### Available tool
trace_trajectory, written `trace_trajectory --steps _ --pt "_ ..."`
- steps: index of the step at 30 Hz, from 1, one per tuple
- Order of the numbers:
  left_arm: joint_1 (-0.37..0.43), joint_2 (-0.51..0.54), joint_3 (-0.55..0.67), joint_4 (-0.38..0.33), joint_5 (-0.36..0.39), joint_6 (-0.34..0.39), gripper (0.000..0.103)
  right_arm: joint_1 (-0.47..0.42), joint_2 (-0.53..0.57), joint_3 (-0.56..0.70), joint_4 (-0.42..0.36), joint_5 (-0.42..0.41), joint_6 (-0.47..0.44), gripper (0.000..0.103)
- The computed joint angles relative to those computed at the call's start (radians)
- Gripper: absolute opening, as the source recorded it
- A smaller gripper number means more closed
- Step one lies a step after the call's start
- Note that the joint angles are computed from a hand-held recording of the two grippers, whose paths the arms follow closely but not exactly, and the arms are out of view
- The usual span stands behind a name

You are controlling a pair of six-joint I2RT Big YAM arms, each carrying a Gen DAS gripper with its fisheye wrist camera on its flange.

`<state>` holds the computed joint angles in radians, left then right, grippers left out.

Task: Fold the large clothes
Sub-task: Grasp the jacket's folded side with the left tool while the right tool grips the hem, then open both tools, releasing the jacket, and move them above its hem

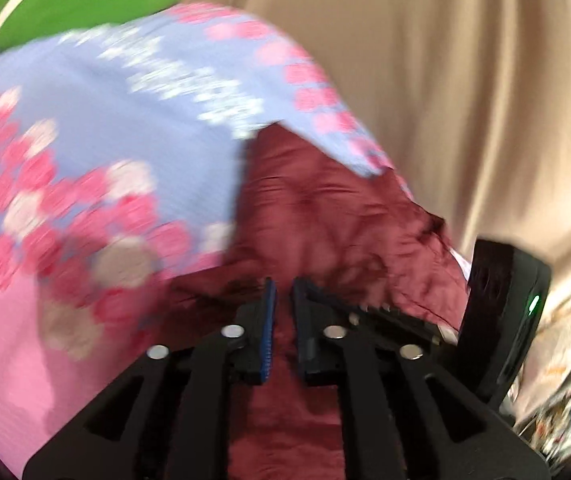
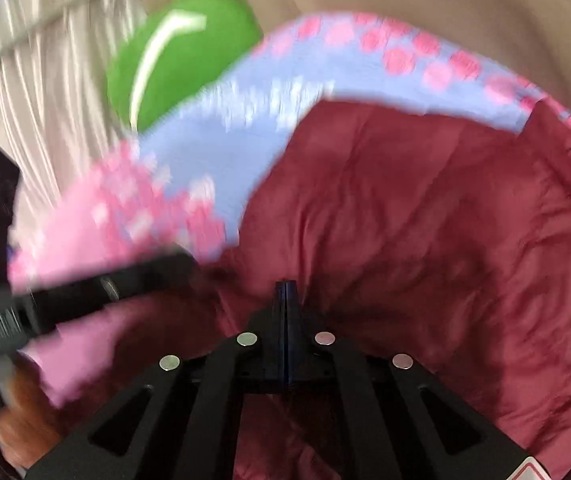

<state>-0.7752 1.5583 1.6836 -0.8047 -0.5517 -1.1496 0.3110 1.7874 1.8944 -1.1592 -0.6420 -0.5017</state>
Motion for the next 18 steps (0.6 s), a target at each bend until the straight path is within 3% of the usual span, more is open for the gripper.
trace_trajectory --steps 1,2,3,4,5,7,9,11,12,14,15,18 --pt "0.007 0.033 0.045 -0.027 0.019 0.044 0.025 -0.015 0.009 0.028 0.031 -0.015 0.06 0.0" --pt "0.016 0.064 0.083 -0.074 0.031 0.053 0.025 -0.022 0.016 0.048 0.063 0.0 0.112 0.0" --pt "0.03 0.095 0.111 -0.134 0.052 0.023 0.024 -0.025 0.023 0.07 0.09 0.028 0.154 0.008" --pt "0.041 0.1 0.104 -0.151 0.07 -0.006 0.023 -0.023 0.046 0.12 0.079 0.053 0.173 0.012" --pt "0.051 0.085 0.057 -0.117 0.089 -0.04 0.012 -0.017 0.064 0.157 0.064 0.071 0.182 0.012" --pt "0.058 0.029 -0.056 -0.01 0.087 -0.091 0.001 0.007 0.109 0.236 0.015 0.097 0.182 0.012" --pt "0.062 0.001 -0.107 0.043 0.094 -0.109 0.0 0.047 0.148 0.284 -0.013 0.136 0.159 0.012" --pt "0.053 -0.003 -0.118 0.047 0.066 -0.101 0.0 0.09 0.193 0.331 -0.032 0.189 0.145 0.011" --pt "0.048 0.001 -0.112 0.035 0.052 -0.098 0.0 0.107 0.218 0.357 -0.035 0.223 0.15 0.004" --pt "0.038 0.012 -0.092 0.002 0.028 -0.091 0.0 0.133 0.271 0.396 0.008 0.341 0.17 0.0" --pt "0.039 0.017 -0.088 0.006 0.03 -0.087 0.0 0.133 0.321 0.455 -0.007 0.381 0.202 0.0" --pt "0.046 0.009 -0.104 0.034 0.043 -0.086 0.0 0.117 0.366 0.527 -0.016 0.369 0.332 0.0"
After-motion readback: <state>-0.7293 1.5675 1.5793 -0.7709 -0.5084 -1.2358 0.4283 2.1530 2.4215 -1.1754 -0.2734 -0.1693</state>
